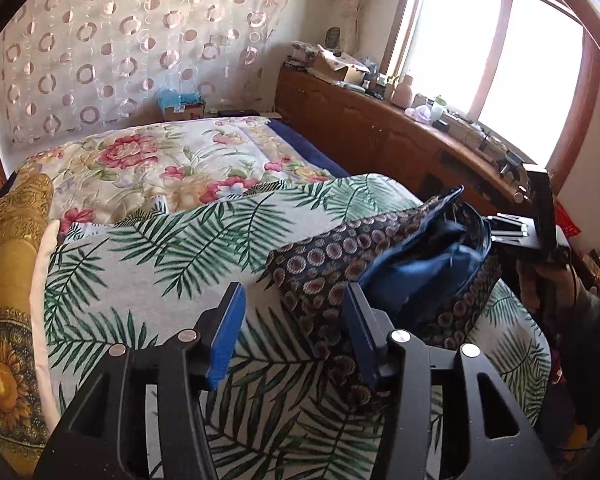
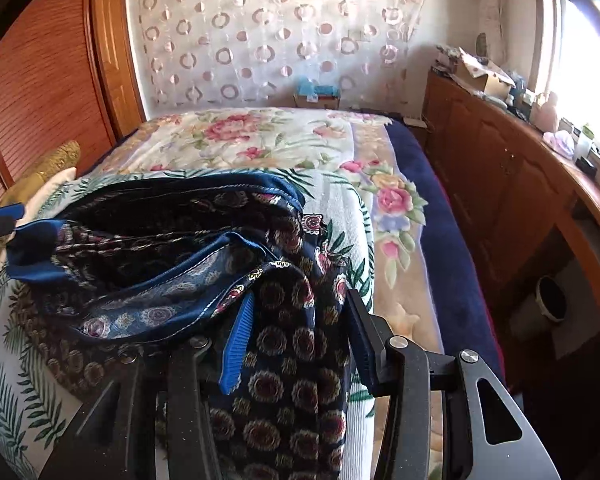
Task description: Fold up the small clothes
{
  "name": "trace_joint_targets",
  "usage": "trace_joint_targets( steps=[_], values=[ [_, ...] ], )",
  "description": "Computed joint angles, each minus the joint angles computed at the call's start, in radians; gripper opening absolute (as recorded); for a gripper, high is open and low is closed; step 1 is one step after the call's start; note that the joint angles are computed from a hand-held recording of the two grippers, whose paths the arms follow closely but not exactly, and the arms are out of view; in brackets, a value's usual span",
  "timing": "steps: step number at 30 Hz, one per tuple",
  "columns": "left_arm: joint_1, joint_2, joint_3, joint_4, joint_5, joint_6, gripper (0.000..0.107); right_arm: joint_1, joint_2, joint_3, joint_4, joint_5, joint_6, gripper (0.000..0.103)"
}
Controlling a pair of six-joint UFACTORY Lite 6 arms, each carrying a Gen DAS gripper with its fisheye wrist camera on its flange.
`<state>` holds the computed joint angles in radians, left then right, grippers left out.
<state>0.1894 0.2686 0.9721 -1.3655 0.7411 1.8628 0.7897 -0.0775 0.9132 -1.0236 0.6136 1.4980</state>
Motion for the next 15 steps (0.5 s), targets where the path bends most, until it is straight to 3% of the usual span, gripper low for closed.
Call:
trace_joint_targets(
  steps=[5, 15],
  values=[
    [-0.015, 0.042, 0.000, 0.036, -0.036, 0.009, 0.052, -0.098, -0.010, -0.006, 0.032, -0.112, -0.044, 0.047],
    [-0.101, 0.121, 0.098, 0.037, -0.077, -0.056, 0.052, -0.076, 0.007, 0.011, 0.018, -0.040, 0.016, 0.047]
  ],
)
